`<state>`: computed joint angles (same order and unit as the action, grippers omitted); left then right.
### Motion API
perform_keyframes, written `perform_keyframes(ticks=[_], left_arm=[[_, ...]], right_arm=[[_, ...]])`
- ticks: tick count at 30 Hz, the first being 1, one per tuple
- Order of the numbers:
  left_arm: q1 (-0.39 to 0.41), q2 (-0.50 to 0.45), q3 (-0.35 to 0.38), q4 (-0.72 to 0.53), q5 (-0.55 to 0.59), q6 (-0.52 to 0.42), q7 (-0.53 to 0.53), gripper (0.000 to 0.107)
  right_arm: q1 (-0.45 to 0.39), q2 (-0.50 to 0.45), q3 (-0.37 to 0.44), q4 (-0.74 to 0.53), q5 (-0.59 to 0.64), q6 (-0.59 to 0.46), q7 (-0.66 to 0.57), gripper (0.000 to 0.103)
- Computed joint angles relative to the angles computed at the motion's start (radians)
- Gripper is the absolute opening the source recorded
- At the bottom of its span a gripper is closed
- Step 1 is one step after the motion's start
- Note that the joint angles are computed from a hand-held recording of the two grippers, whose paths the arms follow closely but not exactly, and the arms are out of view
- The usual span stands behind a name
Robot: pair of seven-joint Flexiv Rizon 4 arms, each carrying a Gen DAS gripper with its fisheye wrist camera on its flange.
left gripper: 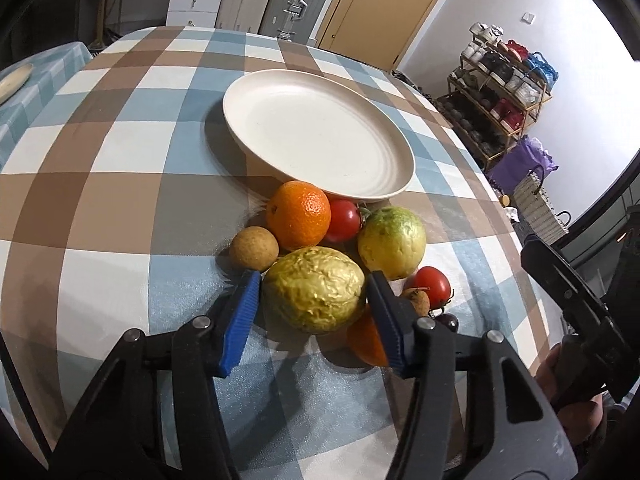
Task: Organize fruits
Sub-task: 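Lower the left tool onto the gold-foil fruit and close around it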
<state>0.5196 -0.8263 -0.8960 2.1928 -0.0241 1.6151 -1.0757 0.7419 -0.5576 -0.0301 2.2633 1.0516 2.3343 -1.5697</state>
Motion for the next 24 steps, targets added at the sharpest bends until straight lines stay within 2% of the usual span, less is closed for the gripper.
perform_keyframes(ticks=[8,15,24], left_arm=[[0.018,-0.008,-0.016,0.011,0.008,0.005,0.004,0.052],[0.04,-0.016,-0.032,0.021,0.022,0.009,0.005,0.052],[0.071,-0.028,-0.054,0.035,0.055,0.032,0.003,0.052]], right_arm=[[0.005,0.002,-0.001,-0.008,0.016,-0.008,-0.02,0.103],[-0.015,0.002,0.017,0.004,-0.017,-0.004,0.021,0.103],[0.0,0.005,-0.002,0.009,-0.033,-0.022,0.033,0.103]])
